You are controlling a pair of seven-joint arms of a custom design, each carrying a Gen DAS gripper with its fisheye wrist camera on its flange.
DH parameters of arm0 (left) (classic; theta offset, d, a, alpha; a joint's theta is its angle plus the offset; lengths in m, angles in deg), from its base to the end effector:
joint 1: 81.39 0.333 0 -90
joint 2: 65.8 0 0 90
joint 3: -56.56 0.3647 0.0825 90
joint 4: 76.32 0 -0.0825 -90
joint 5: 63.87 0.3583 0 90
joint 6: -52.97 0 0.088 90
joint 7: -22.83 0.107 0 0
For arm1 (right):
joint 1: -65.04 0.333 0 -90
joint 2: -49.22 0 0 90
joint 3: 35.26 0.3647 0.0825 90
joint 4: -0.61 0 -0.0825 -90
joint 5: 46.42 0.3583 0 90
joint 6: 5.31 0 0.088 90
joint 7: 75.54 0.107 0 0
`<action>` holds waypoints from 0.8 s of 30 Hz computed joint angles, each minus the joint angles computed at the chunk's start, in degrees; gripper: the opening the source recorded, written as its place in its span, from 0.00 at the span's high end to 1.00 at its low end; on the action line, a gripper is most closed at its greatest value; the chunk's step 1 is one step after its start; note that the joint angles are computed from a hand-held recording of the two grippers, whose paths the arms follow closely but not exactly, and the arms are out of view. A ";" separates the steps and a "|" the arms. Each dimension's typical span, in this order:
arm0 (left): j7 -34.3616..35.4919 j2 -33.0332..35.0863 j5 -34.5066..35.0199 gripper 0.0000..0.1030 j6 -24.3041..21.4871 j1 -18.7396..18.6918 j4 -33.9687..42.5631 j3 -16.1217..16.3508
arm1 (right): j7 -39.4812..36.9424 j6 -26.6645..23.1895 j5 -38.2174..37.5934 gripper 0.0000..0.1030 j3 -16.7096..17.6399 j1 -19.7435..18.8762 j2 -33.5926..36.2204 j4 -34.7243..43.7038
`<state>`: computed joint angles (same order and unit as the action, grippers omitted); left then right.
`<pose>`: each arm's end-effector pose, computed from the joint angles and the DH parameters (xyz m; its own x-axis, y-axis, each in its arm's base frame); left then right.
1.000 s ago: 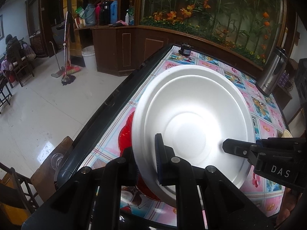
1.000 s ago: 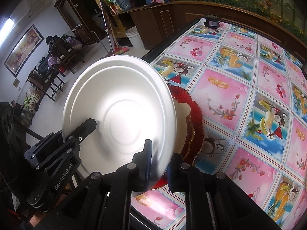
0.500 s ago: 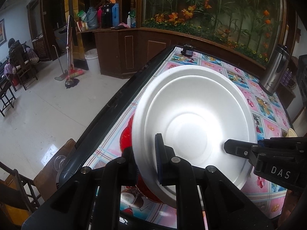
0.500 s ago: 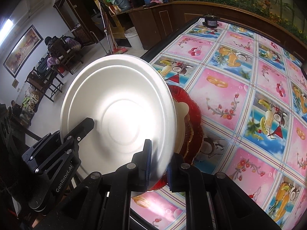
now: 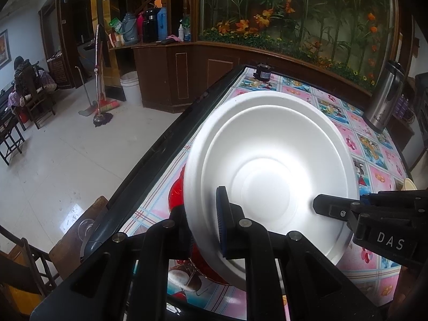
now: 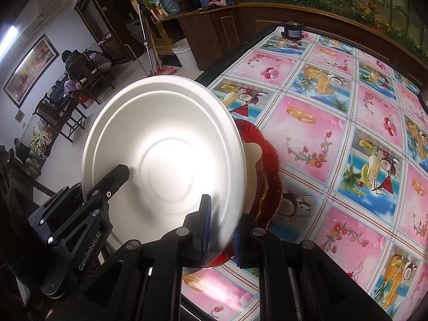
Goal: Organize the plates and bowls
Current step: 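Lower the white foam bowl onto the stacked bowls and open both tools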
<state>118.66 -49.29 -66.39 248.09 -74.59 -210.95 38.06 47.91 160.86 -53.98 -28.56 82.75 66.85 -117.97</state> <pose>0.5562 -0.0989 0.3767 -0.2237 -0.9738 0.0403 -0.6969 0.1309 -0.7051 0.5691 0.2603 0.4064 0.0032 -0.9735 -0.2285 -0.8883 0.1021 -0.4477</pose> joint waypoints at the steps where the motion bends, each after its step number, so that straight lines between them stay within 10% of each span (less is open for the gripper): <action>1: 0.15 -0.10 -0.20 0.88 0.21 -0.48 -0.09 0.42 | -0.02 -0.01 0.01 0.87 -0.01 0.00 -0.03 0.00; 24: 1.25 -0.20 -1.44 0.87 -0.23 -1.40 0.28 0.93 | 3.10 -1.05 -3.66 0.82 -2.50 2.27 -0.31 0.31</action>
<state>119.91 -49.49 -67.83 247.86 -75.99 -210.68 38.99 51.01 159.81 -57.64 -31.06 85.02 66.54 -117.66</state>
